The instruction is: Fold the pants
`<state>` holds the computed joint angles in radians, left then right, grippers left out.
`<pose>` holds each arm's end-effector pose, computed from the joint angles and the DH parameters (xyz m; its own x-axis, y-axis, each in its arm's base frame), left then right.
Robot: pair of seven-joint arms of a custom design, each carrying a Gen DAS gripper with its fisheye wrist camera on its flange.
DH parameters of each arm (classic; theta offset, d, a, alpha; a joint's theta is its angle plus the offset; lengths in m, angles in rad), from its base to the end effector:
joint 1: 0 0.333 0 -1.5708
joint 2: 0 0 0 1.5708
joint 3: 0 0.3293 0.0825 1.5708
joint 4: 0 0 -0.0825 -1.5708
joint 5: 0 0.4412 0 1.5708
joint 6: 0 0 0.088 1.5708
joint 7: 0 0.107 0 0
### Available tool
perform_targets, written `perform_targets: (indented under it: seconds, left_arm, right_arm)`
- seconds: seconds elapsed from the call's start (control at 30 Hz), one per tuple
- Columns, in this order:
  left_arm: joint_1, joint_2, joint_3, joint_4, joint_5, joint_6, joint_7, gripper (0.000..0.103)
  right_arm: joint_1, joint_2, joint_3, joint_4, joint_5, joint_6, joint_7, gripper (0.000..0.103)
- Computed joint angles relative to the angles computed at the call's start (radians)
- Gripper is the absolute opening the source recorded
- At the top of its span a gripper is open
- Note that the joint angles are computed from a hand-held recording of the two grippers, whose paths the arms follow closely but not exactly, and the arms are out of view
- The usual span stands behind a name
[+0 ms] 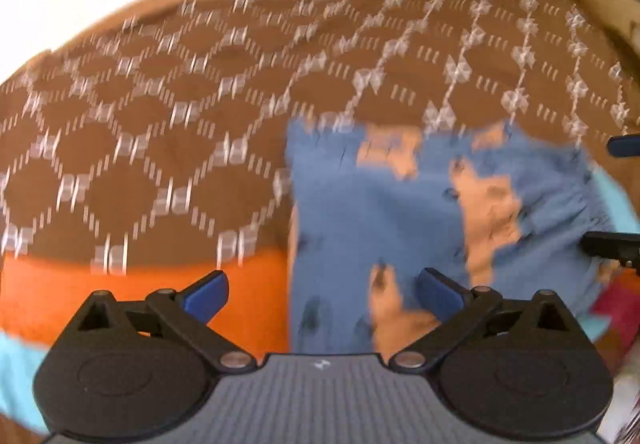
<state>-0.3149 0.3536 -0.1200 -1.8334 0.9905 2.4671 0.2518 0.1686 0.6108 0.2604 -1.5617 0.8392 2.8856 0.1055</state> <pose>0.6482 -0.2964 0.3482 0.2363 -0.9604 -0.1477 -0.7601 -0.0880 -0.6438 0.7516 0.2549 0.3406 0.7931 -0.5712 0.2114 -0.2534 -0.6251 -0.7383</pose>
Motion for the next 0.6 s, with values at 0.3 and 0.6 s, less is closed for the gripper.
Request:
perform_targets:
  seconds: [0.3,0.6]
  left_arm:
    - [0.04,-0.107,-0.02,-0.126,-0.057,0.079,-0.096,0.103]
    - [0.053,-0.123,-0.038,-0.135,-0.14,0.058,-0.106,0.103]
  right_arm:
    - [-0.115,-0.026,0.161,-0.023,0.294,0.055,-0.284,0.102]
    - [-0.149,-0.006,0.232,-0.018,0.404,0.121,-0.459,0.102]
